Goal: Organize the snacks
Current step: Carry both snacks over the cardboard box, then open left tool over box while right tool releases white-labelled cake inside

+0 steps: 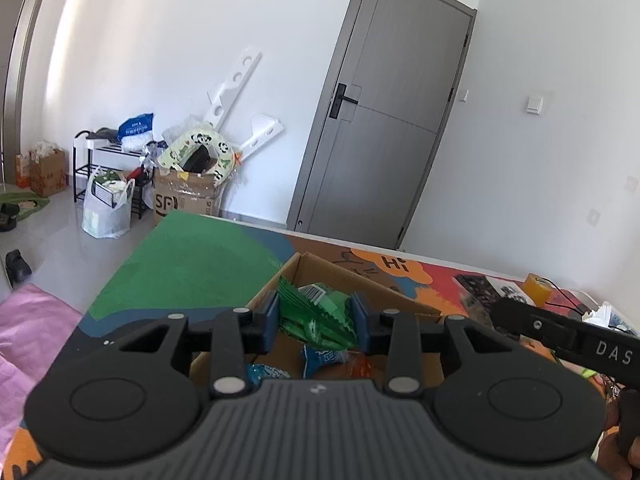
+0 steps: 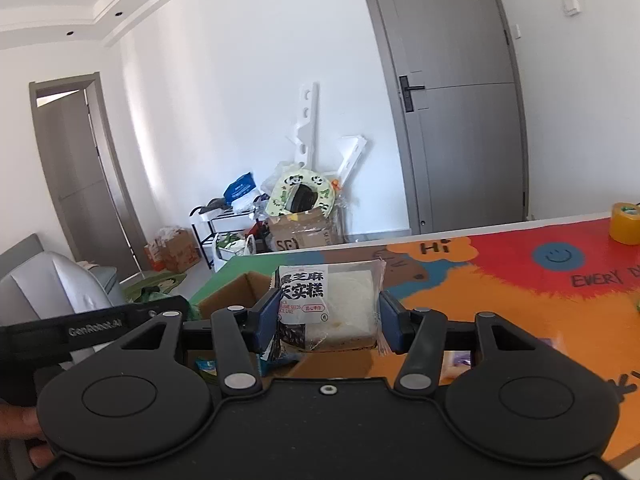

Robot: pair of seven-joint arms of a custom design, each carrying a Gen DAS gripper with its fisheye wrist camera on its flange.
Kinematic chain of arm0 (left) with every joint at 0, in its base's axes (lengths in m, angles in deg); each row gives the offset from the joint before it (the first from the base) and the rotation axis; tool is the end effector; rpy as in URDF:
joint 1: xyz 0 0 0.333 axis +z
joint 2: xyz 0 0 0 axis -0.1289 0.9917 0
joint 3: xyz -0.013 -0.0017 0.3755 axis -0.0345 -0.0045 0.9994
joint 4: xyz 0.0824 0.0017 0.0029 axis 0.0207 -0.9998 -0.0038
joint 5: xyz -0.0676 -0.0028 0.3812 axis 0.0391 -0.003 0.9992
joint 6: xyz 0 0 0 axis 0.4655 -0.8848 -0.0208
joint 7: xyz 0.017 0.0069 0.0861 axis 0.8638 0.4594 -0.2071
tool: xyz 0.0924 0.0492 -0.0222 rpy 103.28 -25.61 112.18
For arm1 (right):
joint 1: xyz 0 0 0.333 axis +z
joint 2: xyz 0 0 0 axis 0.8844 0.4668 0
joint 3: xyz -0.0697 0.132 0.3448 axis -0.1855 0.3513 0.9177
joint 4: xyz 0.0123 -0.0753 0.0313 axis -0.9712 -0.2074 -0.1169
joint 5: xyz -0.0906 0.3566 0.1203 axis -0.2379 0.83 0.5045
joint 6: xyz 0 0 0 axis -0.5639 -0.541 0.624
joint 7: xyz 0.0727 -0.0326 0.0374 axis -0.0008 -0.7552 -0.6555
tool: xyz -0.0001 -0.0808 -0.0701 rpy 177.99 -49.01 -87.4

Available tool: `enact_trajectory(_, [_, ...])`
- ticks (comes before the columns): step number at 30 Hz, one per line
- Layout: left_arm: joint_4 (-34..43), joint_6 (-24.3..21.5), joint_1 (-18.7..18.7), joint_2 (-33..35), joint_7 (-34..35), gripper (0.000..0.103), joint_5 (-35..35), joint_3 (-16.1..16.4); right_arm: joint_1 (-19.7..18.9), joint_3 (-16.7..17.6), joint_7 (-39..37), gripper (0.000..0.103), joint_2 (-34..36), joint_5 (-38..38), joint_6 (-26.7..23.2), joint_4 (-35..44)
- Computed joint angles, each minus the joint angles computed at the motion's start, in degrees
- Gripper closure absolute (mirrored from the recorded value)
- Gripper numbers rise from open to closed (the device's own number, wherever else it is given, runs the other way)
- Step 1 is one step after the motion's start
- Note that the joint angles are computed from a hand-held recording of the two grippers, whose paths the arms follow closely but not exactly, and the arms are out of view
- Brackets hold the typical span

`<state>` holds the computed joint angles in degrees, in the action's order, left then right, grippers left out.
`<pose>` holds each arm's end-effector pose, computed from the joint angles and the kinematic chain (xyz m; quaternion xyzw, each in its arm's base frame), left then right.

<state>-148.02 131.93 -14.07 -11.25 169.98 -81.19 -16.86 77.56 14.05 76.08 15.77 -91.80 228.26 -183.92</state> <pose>0.3889 -0.1119 0.5047 -0.6799 0.4946 -0.4272 0.3326 0.4218 0.1731 0.5170 -0.6699 0.4888 -0.2020 0.5211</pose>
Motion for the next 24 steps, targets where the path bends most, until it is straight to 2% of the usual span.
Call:
enact_trajectory(6, [-2.0,-2.2,-1.6,0.1,-8.8,0.066,11.9,4.9,0.7,1.6,-1.5,0.051,0.8,2.1,-1.7,1.0])
enact_trajectory(9, [-2.9,-4.4,-1.2,-0.9,-13.1,0.059,17.1,6.6,1.2,1.9,-2.1,0.051,0.8,3.3,-2.3,1.1])
enact_trajectory(14, [-3.8,-4.8,5.2,-3.1,-12.5,0.053,14.1,0.7,2.0,1.4,-0.9,0.051,1.5,2.4,-2.7,1.9])
enact_trajectory(22, [-4.3,-7.4,13.8,-6.5,-12.1,0.053,10.9,-5.9,2.0,1.9,4.5,0.051,3.4,-2.9,-2.3,4.5])
enact_trajectory(24, [-4.6,-8.0,15.4,-7.2,-12.9,0.052,11.4,-6.8,1.8,2.2,5.6,0.045,3.8,-4.6,-1.7,5.2])
